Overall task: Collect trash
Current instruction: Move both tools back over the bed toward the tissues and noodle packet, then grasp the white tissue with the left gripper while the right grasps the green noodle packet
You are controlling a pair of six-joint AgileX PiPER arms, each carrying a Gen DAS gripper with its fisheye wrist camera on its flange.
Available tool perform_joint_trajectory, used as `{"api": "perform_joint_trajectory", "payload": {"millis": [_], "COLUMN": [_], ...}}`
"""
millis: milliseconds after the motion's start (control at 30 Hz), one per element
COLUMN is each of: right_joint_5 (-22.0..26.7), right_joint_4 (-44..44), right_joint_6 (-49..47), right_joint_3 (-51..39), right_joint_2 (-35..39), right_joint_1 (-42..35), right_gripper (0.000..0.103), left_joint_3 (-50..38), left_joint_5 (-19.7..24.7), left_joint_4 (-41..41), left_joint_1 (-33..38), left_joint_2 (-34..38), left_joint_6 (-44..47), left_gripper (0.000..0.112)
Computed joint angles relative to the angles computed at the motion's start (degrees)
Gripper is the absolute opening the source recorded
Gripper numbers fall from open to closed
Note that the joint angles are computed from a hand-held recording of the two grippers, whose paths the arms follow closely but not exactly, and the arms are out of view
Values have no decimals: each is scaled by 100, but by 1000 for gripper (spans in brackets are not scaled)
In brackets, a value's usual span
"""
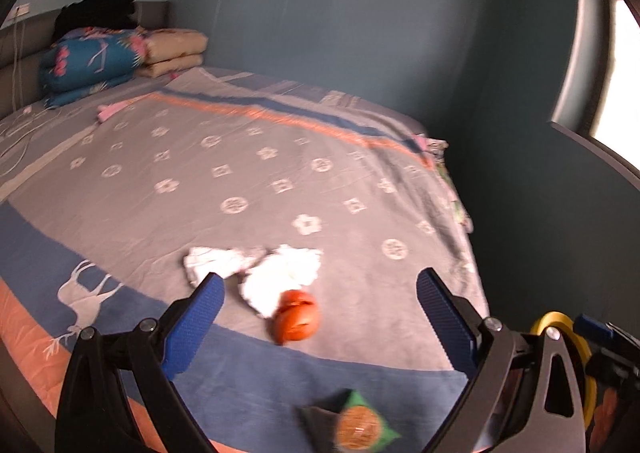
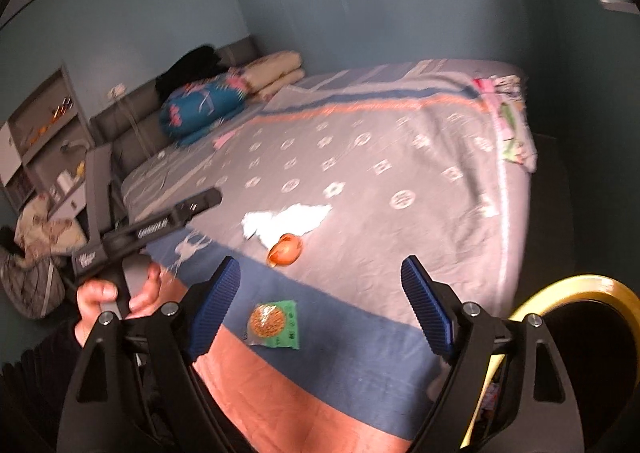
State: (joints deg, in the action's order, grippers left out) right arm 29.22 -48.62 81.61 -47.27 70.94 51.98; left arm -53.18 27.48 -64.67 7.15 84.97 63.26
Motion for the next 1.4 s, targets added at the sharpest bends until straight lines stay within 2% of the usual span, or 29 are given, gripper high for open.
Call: {"api": "perform_joint_trajectory", "payload": {"millis": [233,367,533,833,933,1100,1200,1400], "right_joint_5": [-387,-609,-922,-1075,-1006,-948,-941,-841], "right_joint_4": [402,666,1559,2656,2562,2344,2763,2832], "right_joint_6": [-540,-896,-1924,-3095,-3087,-3021,-3463,-3608], "right_joint_3": [-769,-1079,-1464,-1895,-2008,-2246,-2391,-2668], "right_joint_2": [1490,2094,2767,3442,3568,3852,4010,4343], "right_joint_1": [118,69,-129,-434,-425,-358,-380,-370], "right_gripper": [79,79,79,79,79,79,79,79], "left_joint_3": [-440,-740,-1122,-1988,-2276,-2841,-3076,-3607], "left_joint_5": [-69,-130,-227,-269,-396,-315,-264,-29], "left_joint_4": [41,70,173,1077,1502,2072,2162,2484], "left_joint_1": [362,488,573,535,435,344,295,113], "left_joint_2": [854,1374,1945,2770,3007,3460,3648,4095], "left_joint_6": [79,79,-37,-1143,-1576,-2322,-2487,-2864], "left_gripper": [93,93,93,93,93,92,91,74]}}
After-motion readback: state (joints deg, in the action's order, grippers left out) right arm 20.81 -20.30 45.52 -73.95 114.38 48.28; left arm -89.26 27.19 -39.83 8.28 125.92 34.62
